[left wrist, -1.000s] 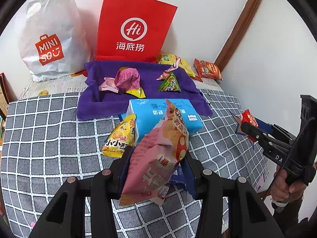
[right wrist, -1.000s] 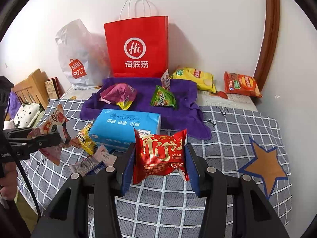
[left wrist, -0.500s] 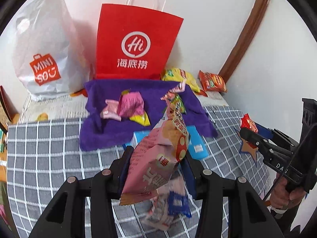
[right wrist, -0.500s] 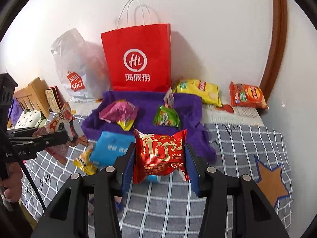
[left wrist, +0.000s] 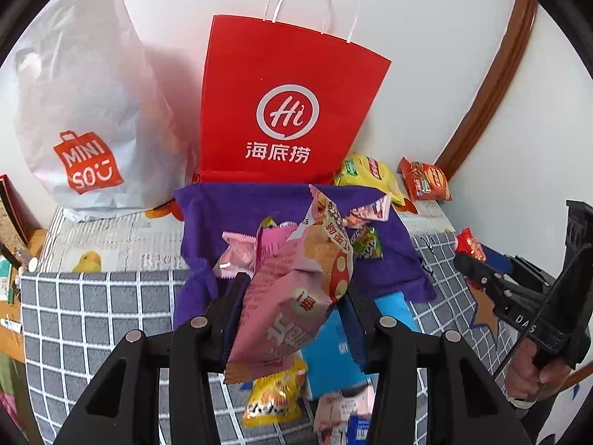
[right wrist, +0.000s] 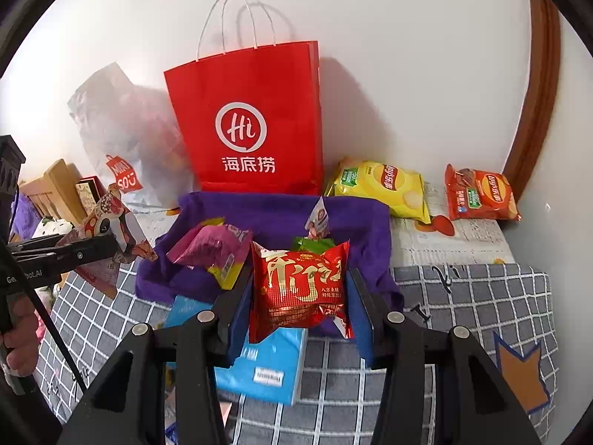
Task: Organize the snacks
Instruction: 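Carry the pink chip bag and red candy over the purple towel with both tools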
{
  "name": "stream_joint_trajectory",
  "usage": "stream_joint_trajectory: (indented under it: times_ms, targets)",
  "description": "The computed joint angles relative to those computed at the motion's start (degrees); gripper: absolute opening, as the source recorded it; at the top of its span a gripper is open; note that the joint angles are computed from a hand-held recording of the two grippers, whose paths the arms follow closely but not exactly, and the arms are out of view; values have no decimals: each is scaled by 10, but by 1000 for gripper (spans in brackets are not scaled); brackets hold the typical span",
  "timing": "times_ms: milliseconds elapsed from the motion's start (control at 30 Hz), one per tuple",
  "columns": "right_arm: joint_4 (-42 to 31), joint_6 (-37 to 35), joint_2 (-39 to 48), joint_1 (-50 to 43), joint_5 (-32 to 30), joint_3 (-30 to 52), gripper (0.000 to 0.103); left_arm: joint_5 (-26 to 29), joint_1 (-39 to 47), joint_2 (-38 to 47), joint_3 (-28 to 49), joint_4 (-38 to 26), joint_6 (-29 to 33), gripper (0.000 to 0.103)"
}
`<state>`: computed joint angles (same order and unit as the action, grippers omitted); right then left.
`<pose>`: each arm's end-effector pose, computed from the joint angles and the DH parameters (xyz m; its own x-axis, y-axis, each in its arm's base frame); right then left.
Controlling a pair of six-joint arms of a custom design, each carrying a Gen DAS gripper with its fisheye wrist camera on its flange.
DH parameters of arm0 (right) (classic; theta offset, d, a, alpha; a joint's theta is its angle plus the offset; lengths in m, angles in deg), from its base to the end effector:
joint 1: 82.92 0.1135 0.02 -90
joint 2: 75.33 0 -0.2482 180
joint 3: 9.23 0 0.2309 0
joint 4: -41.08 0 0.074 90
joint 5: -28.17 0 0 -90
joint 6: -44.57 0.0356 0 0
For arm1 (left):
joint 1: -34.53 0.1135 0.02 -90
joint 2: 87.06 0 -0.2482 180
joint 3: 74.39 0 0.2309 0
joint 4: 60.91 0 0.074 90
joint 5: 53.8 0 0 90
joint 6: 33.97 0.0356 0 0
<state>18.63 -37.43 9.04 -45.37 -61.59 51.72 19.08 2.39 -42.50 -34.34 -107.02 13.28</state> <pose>0.2251 0.1729 0.1901 -0.6480 -0.3226 -0.6899 -0.5220 0.8477 0.0939 0.1257 -0.0666 0.1860 -0.7184 -0.3148 -0.6204 -0.1871 0.9463 -0.2636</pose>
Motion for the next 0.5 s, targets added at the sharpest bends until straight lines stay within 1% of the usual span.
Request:
stream_joint_trajectory:
  times_ms: [100, 300, 500]
  targets:
    - [6, 0, 42, -5, -10, 28, 47, 29, 46, 44, 10, 35, 33, 45]
    - [-8, 13, 118, -10, -30, 109, 47, 79, 122, 140, 35, 107, 75, 45]
    - [-18, 11, 184, 0, -30, 192, 47, 107, 177, 219, 56, 162, 109, 45]
